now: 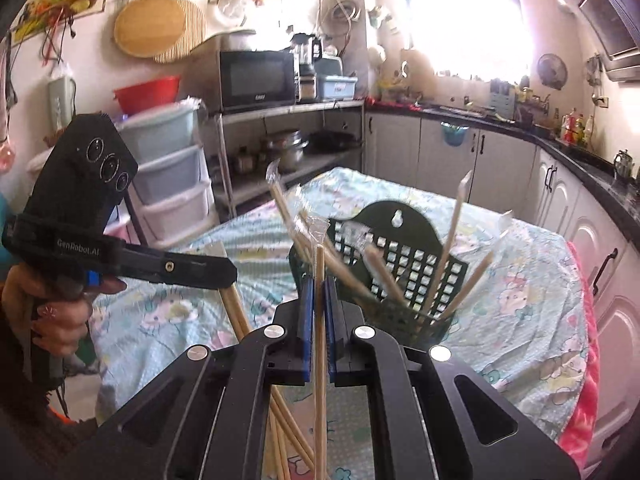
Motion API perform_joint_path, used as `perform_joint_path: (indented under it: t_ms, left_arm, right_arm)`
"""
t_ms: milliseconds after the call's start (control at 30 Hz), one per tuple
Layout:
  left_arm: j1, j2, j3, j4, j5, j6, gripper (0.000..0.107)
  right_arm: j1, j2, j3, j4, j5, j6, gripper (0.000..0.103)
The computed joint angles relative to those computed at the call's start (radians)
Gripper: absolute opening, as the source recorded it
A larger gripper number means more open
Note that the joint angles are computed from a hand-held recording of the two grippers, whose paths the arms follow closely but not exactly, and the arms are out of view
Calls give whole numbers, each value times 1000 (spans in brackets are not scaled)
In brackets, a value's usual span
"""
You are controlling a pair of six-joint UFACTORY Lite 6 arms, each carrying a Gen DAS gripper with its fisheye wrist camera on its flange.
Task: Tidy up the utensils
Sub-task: 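Lift and carry the held chopsticks toward the green basket with both tools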
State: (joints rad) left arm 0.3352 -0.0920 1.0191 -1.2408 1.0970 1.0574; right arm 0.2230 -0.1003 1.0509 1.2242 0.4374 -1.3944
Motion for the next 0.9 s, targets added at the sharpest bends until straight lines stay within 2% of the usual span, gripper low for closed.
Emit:
perform_joint_path:
  t_ms: [333,667,900]
  left_arm:
    - [-87,-32,102,23,-31,-45,3]
    - [-148,-18,308,34,-43,-121,3]
    - [-155,10,460,37,-44,-154,3]
  right_arm:
    - [-65,-66,24,18,46,14,6]
    - [-122,-90,95,87,74,-7,6]
    - [-134,-60,216,105,86,4,6]
